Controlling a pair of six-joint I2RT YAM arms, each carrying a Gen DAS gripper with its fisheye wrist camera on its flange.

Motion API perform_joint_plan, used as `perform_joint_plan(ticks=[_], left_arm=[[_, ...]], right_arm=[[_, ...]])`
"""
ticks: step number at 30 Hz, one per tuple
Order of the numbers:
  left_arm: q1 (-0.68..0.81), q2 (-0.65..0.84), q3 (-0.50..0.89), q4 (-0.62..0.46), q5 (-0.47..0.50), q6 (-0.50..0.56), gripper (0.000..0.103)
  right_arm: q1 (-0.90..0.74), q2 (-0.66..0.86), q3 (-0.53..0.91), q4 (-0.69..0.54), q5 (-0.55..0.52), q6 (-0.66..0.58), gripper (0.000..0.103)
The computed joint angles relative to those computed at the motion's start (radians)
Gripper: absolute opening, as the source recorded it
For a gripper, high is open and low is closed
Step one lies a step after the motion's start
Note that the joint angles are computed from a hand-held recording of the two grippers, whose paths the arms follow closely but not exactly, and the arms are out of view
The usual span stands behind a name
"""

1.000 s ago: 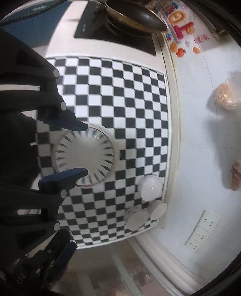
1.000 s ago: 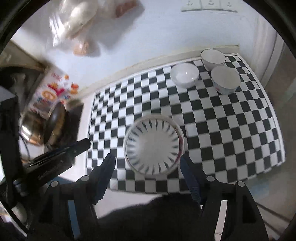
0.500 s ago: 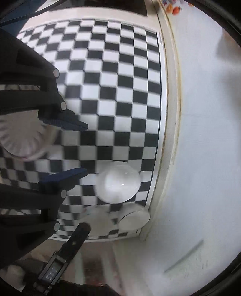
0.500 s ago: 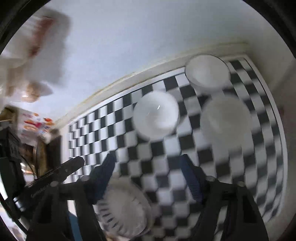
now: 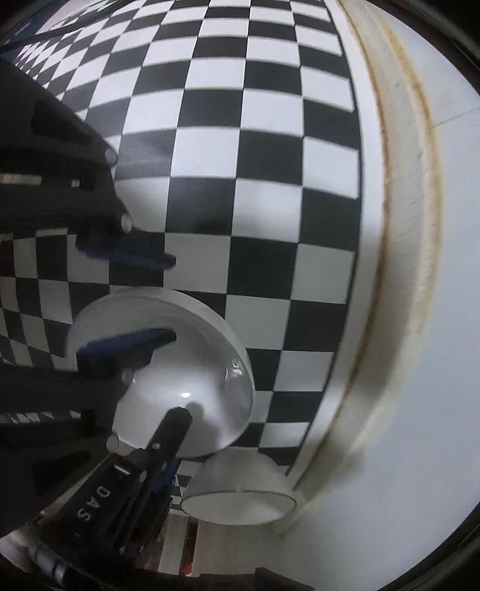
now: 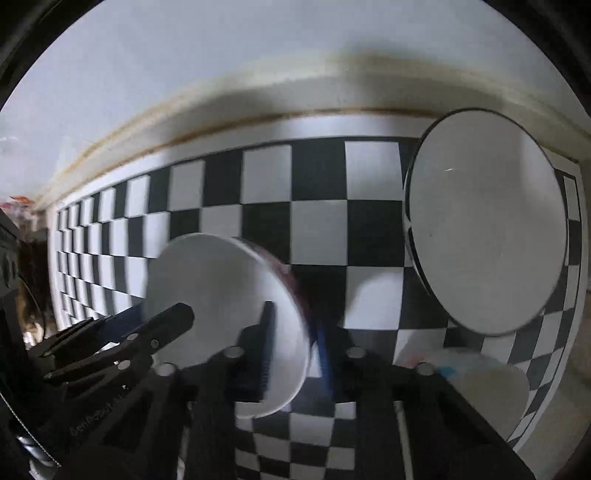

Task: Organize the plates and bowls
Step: 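Reach both grippers to the plain white bowl and grasp its rim, then lift and carry the white bowl toward the dotted bowl with both grippers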

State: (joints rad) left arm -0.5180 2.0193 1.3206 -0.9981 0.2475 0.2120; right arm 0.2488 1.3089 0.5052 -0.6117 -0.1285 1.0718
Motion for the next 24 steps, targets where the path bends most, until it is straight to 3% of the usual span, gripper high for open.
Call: perform_joint_plan(ticks=[2,9,15,19,24], left_arm=[[-0.001,-0.002,-0.010,0.005,0.007,-0.002,0.021],[-0.003,-0.084,-0.057,-0.004,-0.013,-0.010,0.021],[0.014,-0.234,-0.083,-0.106,-0.024,0.043,0.021],[0.019,-0.359,-0.117,-0.181,-0.024,0.092,0.021],[0.054,-0.528,-0.205,-0.273,0.003,0.172,0.021]], right_arm=[[-0.001,0.013,-0.012,0.019,0.004,-0.009,0.010],[0.022,-0.022,0.010,-0.020,0.023,-0.013,0.008],[0.174,-0.179,0.038,-0.151,0.084,0.128,0.008],[0.415,-0.222,0.108,-0.236,0.162,0.366,0.008],[0.793,-0.273,0.170,-0.371,0.289,0.754,0.008]])
